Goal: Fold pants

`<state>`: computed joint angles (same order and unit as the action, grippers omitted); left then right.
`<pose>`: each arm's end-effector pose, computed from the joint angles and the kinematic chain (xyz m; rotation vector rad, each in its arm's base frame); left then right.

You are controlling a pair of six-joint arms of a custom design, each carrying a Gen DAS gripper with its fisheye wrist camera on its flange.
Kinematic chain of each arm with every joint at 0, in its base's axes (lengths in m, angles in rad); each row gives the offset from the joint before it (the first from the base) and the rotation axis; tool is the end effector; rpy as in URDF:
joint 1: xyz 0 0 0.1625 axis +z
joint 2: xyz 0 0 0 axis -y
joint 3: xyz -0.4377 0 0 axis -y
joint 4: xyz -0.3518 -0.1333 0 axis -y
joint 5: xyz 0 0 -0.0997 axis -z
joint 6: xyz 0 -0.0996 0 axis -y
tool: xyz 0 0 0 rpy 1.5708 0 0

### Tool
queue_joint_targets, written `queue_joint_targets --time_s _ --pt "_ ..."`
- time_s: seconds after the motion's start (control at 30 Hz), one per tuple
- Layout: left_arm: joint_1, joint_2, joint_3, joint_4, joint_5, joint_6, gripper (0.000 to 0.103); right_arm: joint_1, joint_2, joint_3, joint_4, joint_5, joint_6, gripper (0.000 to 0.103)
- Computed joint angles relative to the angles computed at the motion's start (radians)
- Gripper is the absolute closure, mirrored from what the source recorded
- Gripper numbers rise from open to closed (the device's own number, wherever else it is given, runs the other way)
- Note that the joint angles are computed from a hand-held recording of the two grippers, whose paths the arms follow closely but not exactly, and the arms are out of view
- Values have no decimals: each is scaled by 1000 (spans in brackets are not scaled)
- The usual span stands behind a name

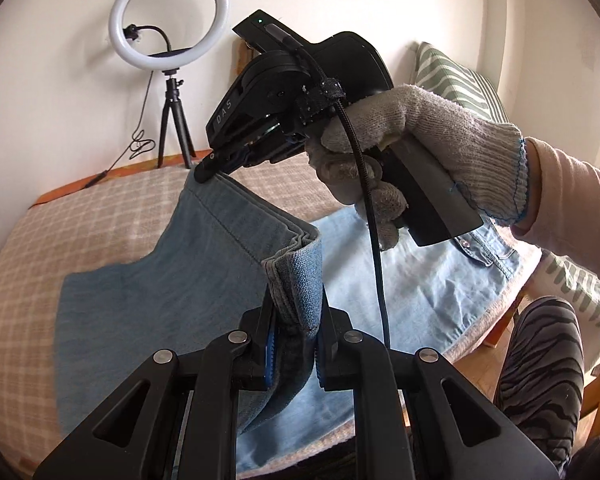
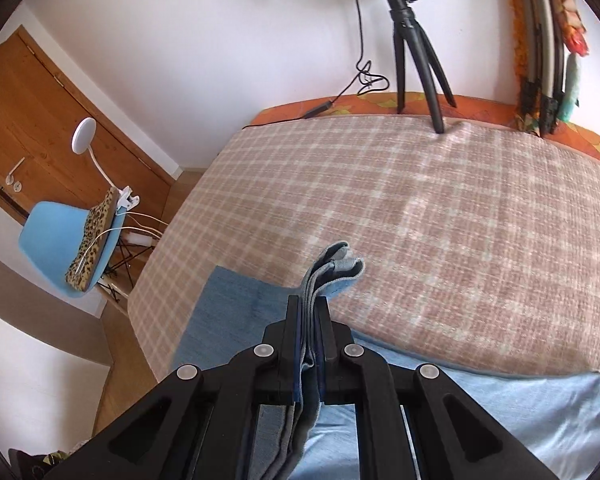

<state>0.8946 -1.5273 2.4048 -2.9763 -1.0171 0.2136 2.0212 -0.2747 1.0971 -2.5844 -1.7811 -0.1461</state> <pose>-0.0884 -0.4069 0.3063 0.9375 2.4298 -0.8524 0.4396 -0.6506 -0.0532 0.8370 -2.8241 0.3263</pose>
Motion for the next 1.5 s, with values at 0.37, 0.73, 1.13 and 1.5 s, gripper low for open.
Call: queue_joint_targets --time_s 0.37,0.73,1.13,1.5 --pt "-59 129 46 -149 -50 -52 90 -64 -160 246 -157 -43 -14 100" --pt "-132 286 22 -216 -133 -49 90 -127 -315 429 -263 -72 -32 100" --pt "-214 473 -45 -276 -235 -33 90 -220 -519 634 -390 -106 -60 100" --pt "-264 606 -105 -285 -307 -25 90 -314 -670 769 -467 -107 -63 100"
